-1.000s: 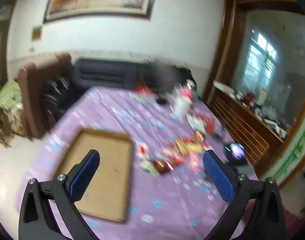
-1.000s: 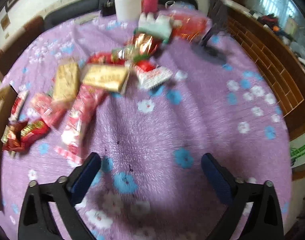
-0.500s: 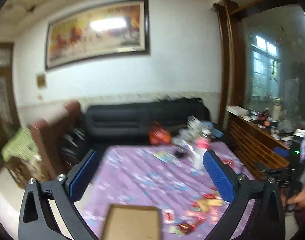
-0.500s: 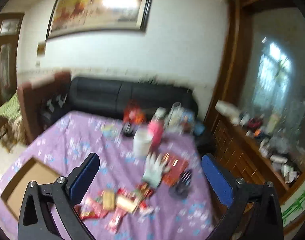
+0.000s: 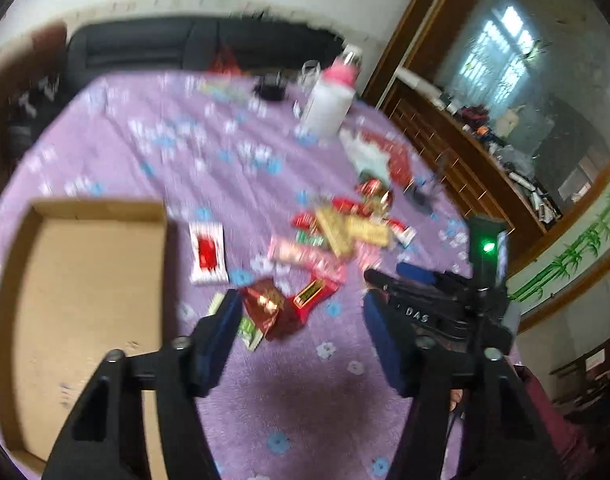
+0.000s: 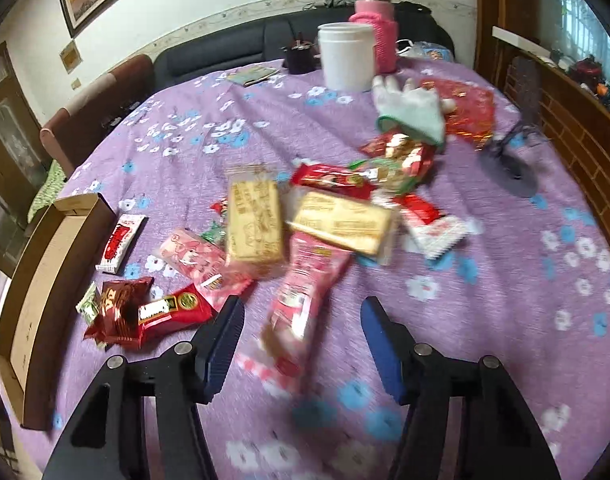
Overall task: Organize snacks
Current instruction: 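Grasp red-gold packet with left gripper while right grasps pink cartoon bar, drop both in box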
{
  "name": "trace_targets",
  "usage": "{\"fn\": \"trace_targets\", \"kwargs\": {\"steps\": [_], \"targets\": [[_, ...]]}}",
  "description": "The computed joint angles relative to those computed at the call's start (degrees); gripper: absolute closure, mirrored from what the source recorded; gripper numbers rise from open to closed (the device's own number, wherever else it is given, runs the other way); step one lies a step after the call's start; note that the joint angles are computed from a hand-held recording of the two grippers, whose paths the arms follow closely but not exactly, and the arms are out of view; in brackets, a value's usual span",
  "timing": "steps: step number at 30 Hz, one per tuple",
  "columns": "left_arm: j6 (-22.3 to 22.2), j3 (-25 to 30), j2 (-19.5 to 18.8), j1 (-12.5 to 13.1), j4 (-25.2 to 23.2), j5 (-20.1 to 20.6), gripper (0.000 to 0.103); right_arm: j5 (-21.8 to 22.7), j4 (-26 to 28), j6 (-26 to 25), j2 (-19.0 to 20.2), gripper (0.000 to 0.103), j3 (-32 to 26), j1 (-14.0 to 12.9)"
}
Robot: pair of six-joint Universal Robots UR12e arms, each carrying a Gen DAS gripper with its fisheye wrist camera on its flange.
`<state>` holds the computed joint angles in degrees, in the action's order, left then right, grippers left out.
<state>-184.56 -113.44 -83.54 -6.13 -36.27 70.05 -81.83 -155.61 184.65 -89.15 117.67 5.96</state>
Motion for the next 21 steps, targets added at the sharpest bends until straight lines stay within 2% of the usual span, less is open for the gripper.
{"fn": "trace_targets", "kwargs": {"steps": [2,3,5,8,11,12,14,15,16,21], "targets": [[-0.31,0.39,-1.79,-0.78,-1.19,1.66,0.056,-1.65,-1.98,-0.39,1.37,0.039,-0.20,0.86],[-0.13,0.90,-2.70,-1.21,-1.96,2.60,0.058,-2.09,-2.65,-0.54,1.75,0.045,-0.13,1.03],[0.14,1.45,-3.73,-1.98,-2.55,4.37,0.059,-2.21,-3.89,-0.88,2.41,0.064,0.03,1.11],[0.75,2.54,-5.41,-3.70,-2.90,8.44,0.059,-0.27,-6.22,0.00,2.00,0.075,1.08,0.09],[1.85,3.63,-7.27,-5.78,-2.81,12.90,0.059,3.07,-6.65,1.73,1.53,0.077,1.92,-1.42],[2.54,3.96,-7.97,-6.88,-2.55,15.87,0.059,3.61,-6.68,1.76,1.56,0.077,1.98,-1.58],[3.80,4.52,-9.13,-7.90,-2.56,19.02,0.066,3.62,-6.66,1.63,1.61,0.077,1.96,-1.54],[3.93,4.23,-9.17,-7.91,-1.36,18.62,0.075,3.33,-6.66,1.53,1.67,0.077,1.91,-1.38],[4.03,4.40,-9.26,-7.90,-1.52,18.47,0.079,3.07,-6.70,1.39,1.66,0.077,1.91,-1.25],[1.53,2.93,-7.72,-7.03,1.60,16.01,0.080,4.15,-8.06,2.69,1.28,0.078,2.68,-1.80]]}}
